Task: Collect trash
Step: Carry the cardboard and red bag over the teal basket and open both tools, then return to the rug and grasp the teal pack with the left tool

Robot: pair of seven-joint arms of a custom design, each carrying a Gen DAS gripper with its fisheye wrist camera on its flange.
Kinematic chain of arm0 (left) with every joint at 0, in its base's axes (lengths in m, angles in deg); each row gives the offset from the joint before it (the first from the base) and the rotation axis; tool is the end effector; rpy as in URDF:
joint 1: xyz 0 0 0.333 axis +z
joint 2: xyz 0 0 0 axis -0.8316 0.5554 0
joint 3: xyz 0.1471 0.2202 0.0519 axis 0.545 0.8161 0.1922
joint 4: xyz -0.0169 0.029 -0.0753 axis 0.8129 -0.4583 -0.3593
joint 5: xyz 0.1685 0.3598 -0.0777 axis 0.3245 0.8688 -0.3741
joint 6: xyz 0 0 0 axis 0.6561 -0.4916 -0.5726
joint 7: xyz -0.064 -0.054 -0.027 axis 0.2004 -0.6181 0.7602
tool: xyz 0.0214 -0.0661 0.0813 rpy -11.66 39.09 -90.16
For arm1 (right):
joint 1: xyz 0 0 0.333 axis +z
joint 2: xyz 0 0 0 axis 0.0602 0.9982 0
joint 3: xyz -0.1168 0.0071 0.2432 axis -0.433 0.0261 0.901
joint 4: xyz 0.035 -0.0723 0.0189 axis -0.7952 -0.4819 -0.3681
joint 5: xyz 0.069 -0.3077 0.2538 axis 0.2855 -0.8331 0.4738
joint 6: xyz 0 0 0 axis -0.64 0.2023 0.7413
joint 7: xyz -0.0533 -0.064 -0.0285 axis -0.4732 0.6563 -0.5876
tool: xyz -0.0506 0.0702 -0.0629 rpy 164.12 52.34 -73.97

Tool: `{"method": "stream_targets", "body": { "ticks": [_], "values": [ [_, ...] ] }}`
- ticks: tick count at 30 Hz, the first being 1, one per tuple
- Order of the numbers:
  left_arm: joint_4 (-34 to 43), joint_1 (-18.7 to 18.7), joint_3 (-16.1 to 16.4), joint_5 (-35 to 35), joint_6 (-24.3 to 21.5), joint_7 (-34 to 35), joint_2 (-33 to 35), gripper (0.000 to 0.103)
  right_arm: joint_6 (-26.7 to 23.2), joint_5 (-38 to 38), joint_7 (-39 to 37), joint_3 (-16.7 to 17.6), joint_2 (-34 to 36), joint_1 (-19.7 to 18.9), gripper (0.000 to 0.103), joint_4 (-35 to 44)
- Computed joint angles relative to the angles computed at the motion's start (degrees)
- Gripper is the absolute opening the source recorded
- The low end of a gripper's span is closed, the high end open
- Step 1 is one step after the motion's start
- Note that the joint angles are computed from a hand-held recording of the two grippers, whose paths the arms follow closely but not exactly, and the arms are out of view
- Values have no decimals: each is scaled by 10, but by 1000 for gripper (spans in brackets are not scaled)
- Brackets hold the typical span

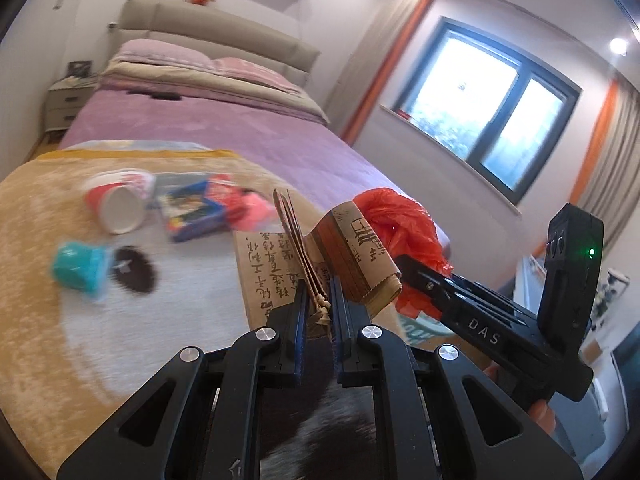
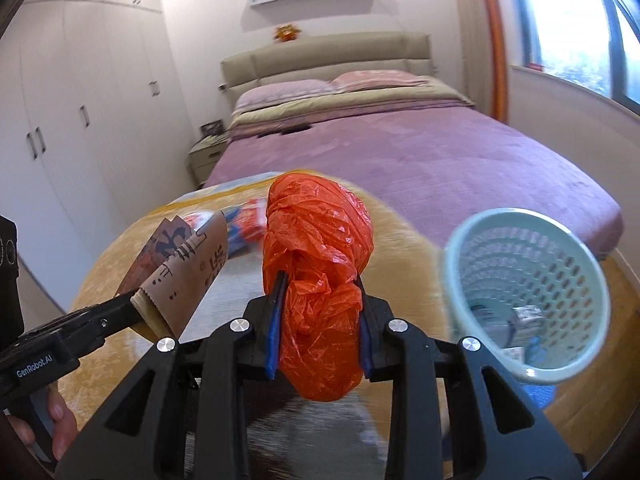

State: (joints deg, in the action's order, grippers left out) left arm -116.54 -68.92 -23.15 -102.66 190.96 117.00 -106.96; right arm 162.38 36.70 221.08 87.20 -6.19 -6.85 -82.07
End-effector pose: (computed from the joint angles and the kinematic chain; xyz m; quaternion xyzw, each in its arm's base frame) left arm 0.4267 -0.0845 0.3813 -0.5107 0.7034 -0.4925 0.0435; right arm 0.3969 0.1896 0.3993 -0.5766 0.6811 -0.2770 0.3562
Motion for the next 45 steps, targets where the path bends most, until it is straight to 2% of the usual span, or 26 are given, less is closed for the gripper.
{"method": "stream_targets", "body": {
  "ticks": [6, 13, 19, 21, 22, 24, 27, 33, 34, 35, 36, 37, 38, 39, 41, 45],
  "values": [
    [51, -28, -32, -10, 11, 12, 50, 9, 9, 22, -10, -42, -65, -13, 27, -66],
    [125, -59, -72, -6, 36, 25, 125, 9, 3, 72, -49, -79, -73, -52, 27, -98],
    [198, -71, -104, 23, 68, 11, 206, 9, -23, 104, -74, -117, -35, -70, 27, -95],
    [221, -84, -127, 31, 136, 33, 237, 9, -29, 109, -77, -130, -12, -73, 27, -89],
    [227, -86, -131, 42, 147, 30, 246, 9, -31, 110, -78, -136, -3, -75, 27, -87],
    [246, -86, -135, 77, 135, 4, 269, 9, -42, 107, -75, -137, 18, -83, 27, -78],
    [270, -85, -145, 128, 138, -35, 298, 9, -72, 77, -42, -114, 39, -108, 27, -60],
    [309, -76, -162, 203, 140, -84, 340, 10, -74, 45, -18, -158, 88, -90, 31, -33],
    [314, -74, -165, 211, 140, -91, 346, 11, -71, 46, -20, -173, 91, -78, 35, -32],
    [319, -71, -167, 216, 140, -93, 352, 16, -67, 53, -27, -193, 94, -62, 47, -33],
    [323, -68, -169, 226, 137, -100, 356, 22, -66, 62, -35, -210, 92, -48, 53, -36],
    [326, -61, -171, 219, 126, -95, 359, 38, -60, 59, -29, -212, 86, -50, 60, -42],
    [325, -55, -174, 202, 126, -88, 359, 58, -56, 55, -26, -211, 78, -55, 60, -48],
    [322, -51, -176, 185, 128, -81, 356, 66, -57, 54, -28, -212, 69, -55, 60, -54],
    [321, -37, -175, 140, 104, -63, 352, 70, -57, 56, -33, -215, 54, -54, 60, -65],
    [308, -31, -164, 131, 80, -68, 338, 70, -57, 71, -48, -212, 32, -48, 60, -79]
  ]
}}
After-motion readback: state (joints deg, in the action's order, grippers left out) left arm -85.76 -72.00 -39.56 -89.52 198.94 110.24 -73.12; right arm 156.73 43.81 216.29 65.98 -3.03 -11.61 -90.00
